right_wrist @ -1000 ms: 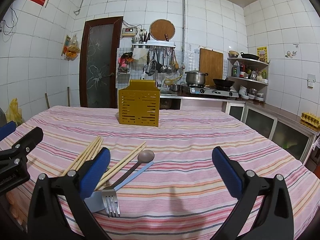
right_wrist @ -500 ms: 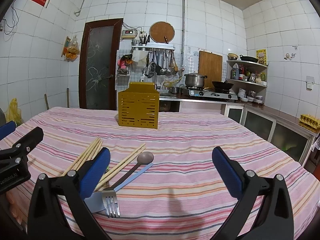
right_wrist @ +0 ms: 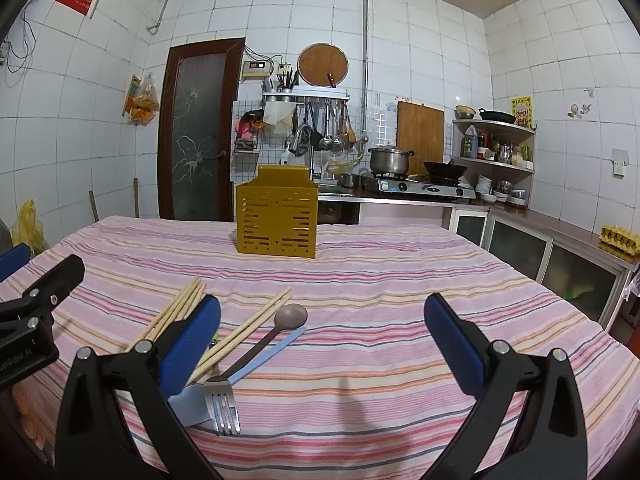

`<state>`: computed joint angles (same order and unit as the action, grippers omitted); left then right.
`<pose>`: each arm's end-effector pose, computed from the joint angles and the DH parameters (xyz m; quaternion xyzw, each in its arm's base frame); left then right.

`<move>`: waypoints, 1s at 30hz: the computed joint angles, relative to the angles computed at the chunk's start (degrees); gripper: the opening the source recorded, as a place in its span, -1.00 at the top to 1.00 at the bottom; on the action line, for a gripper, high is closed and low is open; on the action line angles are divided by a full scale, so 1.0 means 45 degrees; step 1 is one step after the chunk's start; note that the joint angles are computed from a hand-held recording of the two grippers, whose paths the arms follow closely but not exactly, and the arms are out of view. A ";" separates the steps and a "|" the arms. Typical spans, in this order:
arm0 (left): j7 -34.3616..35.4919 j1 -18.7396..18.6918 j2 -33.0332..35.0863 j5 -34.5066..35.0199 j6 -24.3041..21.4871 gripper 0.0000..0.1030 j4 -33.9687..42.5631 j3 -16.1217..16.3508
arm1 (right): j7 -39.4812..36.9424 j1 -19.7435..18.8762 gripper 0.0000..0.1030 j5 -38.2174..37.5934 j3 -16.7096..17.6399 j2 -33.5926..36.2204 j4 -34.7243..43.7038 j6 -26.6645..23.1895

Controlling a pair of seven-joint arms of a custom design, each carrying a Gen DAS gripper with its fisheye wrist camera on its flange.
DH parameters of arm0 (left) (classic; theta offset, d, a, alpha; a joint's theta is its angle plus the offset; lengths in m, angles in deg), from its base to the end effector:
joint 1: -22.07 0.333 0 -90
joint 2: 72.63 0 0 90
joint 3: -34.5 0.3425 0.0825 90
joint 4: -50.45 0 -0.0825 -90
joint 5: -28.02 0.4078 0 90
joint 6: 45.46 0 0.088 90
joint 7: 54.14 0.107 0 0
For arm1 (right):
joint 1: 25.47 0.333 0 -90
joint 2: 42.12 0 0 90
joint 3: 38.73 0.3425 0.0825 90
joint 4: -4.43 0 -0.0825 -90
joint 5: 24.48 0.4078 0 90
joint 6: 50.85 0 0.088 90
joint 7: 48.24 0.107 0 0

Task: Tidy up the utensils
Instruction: 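Lower the left tool onto a wooden chopstick and close on it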

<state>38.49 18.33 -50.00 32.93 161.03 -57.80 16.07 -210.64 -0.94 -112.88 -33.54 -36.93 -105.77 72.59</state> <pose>0.6502 -0.2393 0.4841 -0.4260 0.6568 -0.5259 0.3325 0.5734 0.2784 0.5084 -0.4158 0.6776 -0.5329 0.2900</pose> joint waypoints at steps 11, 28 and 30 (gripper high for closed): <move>0.0220 0.1080 0.0433 0.0614 -0.2987 -0.90 0.1284 -0.1325 | -0.1950 0.0052 -0.93 0.1417 -0.0202 0.0693 0.1052 -0.0006; 0.2426 -0.1513 0.4158 -0.0836 -1.0138 -0.90 0.9183 0.0885 | -0.6716 -0.0780 -0.93 0.7569 -0.1418 0.3240 0.4619 0.1343; 0.2553 -0.1800 0.4787 -0.1134 -1.1046 -0.90 1.0375 0.1138 | -0.7000 -0.0777 -0.92 0.8016 -0.1609 0.3590 0.5077 0.1397</move>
<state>49.97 10.23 -28.45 27.83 111.32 -11.11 21.19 -242.15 -4.43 -76.81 -40.78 -20.78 -82.92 78.87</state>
